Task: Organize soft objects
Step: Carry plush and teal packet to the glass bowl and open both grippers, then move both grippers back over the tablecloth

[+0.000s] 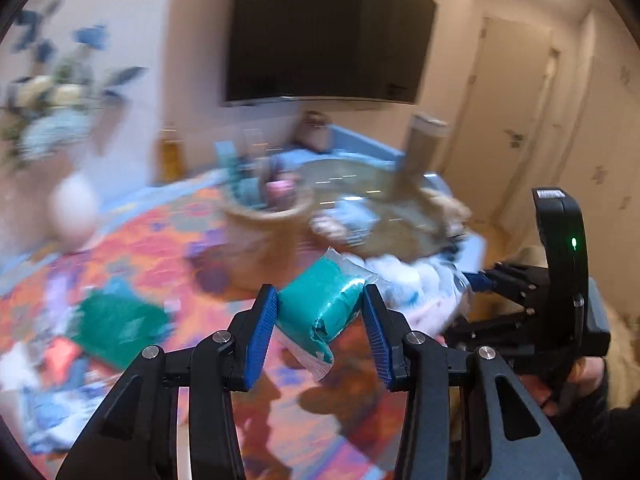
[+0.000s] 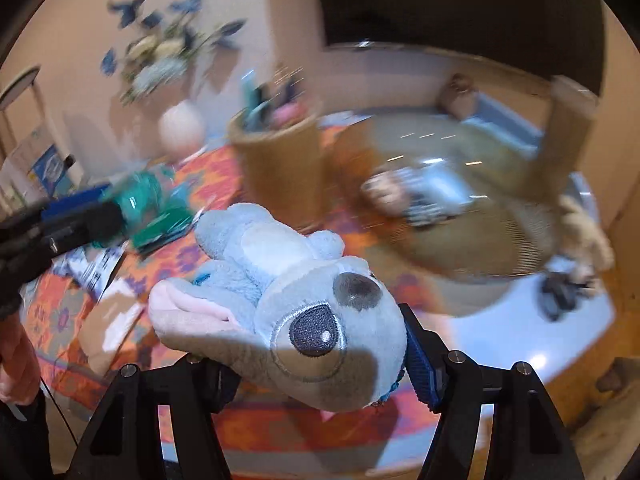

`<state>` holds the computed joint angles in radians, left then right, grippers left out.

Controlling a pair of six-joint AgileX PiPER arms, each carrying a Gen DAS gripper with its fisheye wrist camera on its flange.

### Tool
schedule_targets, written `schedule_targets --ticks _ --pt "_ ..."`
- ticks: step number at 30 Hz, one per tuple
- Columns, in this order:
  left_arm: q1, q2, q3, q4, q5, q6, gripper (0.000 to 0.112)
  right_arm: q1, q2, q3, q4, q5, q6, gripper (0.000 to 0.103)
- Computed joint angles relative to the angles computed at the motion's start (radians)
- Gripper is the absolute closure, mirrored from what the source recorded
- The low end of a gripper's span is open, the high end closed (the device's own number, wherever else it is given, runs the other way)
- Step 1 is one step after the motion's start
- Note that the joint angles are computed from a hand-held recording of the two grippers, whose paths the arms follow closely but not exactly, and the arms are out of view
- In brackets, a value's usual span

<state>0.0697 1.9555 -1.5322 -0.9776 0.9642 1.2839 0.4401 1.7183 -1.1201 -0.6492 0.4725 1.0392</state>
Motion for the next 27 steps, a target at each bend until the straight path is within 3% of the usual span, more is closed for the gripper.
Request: schedule_targets --ticks 4,7,12,16,18,20,21,24,27 --pt "-0.135 0.032 -0.066 0.037 -0.052 -0.062 0.072 -0.091 -0.120 0.065 -0.089 0.054 0.129 0.036" --pt "-0.214 0.104 -0.179 0.079 -0.058 -0.161 0.072 -0.170 -0.115 0.046 -0.130 0.067 0.194 0.036" --pt "-0.298 0.226 -0.360 0.141 -0.097 -0.278 0.072 -0.313 -0.030 -0.064 -0.070 0.015 0.191 0.035" --pt "-0.334 0.352 -0.554 0.203 -0.063 -0.361 0.070 -0.335 0.084 -0.210 -0.031 0.048 0.164 0.030" --pt "-0.348 0.399 -0.629 0.242 -0.046 -0.405 0.061 -0.346 0.118 -0.250 -0.014 0.037 0.151 0.029" --pt "-0.362 0.410 -0.634 0.271 -0.093 -0.425 0.036 -0.366 0.156 -0.297 0.063 0.031 0.071 0.029" --pt "-0.357 0.402 -0.614 0.255 -0.108 -0.400 0.030 -0.372 0.158 -0.294 0.077 0.023 0.054 0.029" --pt "-0.331 0.390 -0.592 0.202 -0.068 -0.349 0.029 -0.377 0.145 -0.274 0.097 0.007 0.029 0.029" --pt "-0.319 0.326 -0.493 0.169 -0.103 -0.288 0.029 -0.367 0.099 -0.220 0.052 0.000 0.078 0.028"
